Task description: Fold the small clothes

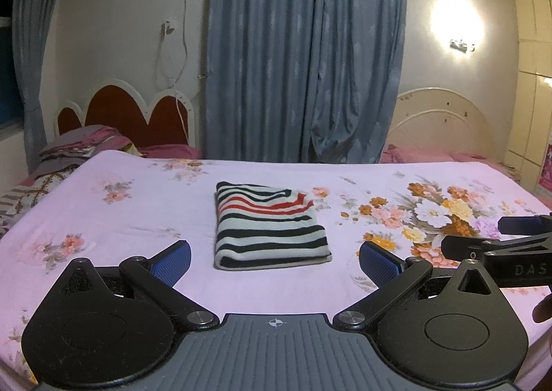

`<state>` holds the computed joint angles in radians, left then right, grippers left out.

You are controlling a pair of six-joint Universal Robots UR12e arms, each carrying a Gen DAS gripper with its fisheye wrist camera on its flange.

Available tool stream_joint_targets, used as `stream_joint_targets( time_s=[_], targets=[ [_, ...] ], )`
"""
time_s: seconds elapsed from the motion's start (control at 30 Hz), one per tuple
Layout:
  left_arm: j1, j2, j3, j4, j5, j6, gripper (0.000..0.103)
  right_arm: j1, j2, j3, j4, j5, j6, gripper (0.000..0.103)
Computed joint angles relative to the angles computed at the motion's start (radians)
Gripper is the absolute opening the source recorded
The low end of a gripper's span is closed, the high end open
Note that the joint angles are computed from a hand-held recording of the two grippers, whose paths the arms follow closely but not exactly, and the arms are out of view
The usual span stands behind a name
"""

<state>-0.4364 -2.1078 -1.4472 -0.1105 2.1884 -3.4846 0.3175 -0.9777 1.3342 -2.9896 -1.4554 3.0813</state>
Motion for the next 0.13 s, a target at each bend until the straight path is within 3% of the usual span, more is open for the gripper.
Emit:
stream_joint_targets(
  time_s=[0.13],
  targets=[
    [-0.002,-0.003,0.005,-0.007,0.005,-0.006,0.102,-0.002,0.000,-0.001,0.002,0.010,-0.003,0.102]
  ],
)
